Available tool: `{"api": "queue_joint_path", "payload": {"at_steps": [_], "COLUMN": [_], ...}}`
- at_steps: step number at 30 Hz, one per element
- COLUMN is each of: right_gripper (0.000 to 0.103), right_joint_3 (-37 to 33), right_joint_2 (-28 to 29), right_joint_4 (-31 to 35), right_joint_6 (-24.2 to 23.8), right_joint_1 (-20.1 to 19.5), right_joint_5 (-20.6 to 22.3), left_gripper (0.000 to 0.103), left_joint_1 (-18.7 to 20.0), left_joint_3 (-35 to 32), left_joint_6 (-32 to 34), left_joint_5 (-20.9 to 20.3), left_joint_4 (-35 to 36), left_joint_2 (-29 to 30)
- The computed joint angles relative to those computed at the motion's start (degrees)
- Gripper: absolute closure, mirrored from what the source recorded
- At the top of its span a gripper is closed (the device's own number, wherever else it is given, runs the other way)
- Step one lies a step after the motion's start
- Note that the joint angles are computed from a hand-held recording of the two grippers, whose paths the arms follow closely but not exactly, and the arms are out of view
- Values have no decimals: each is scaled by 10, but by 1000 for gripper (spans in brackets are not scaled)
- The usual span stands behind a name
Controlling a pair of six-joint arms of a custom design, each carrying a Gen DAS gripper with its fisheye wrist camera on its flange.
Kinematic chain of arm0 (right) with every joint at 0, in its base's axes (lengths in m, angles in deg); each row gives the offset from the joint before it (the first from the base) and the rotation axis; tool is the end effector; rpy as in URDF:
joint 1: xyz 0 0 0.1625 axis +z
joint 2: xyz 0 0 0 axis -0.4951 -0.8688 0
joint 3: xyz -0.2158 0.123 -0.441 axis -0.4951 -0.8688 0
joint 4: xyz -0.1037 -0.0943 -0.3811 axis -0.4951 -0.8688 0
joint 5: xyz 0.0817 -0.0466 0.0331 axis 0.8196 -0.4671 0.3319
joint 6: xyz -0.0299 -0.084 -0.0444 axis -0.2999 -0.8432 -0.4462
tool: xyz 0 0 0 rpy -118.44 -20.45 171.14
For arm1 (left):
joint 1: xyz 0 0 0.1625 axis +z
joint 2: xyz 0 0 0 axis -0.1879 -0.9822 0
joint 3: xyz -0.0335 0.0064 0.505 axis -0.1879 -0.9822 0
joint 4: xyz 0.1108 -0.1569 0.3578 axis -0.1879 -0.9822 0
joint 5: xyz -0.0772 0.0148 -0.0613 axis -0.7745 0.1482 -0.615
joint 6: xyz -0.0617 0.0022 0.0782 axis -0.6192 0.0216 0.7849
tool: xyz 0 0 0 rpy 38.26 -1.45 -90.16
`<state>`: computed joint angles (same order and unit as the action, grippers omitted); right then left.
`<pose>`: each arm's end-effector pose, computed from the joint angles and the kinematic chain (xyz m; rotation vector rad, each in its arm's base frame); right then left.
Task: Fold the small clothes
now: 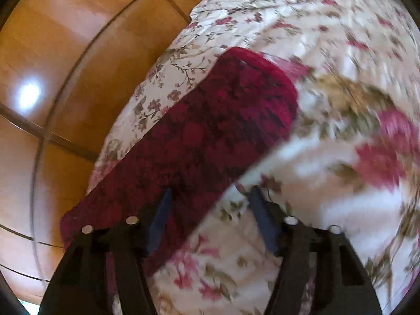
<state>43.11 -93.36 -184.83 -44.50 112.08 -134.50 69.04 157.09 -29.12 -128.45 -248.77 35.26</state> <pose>-0.0124 -0.8894 0.2065 -0.3208 -2.6871 0.8458 -0.0861 -0.5283 0.1421 0.0862 2.4352 -0.8060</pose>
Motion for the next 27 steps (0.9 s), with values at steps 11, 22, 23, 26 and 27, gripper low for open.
{"api": "queue_joint_path", "payload": {"at_steps": [11,22,23,26,27], "right_gripper": [94,38,35,34,34], "right_joint_3": [44,186,212,265,287], "right_joint_2": [3,-75,-87,-110,-118], "right_joint_4": [-110,-82,-61,-11,0], "right_joint_6": [-130,-119,-128,-155,-169], "right_joint_1": [25,26,26,28,31], "right_joint_5": [-173,-43,-8,66,90], "left_gripper": [17,17,17,17,17], "left_joint_1": [-6,-29,-26,-25,-30], "left_joint_3": [28,141,151,168,174], "left_joint_6": [-41,-271,-276,-265,-264], "left_joint_5": [-11,69,55,19,21], "left_joint_4": [44,104,94,72,70], "left_joint_2": [-53,-182,-188,-187,-182]}}
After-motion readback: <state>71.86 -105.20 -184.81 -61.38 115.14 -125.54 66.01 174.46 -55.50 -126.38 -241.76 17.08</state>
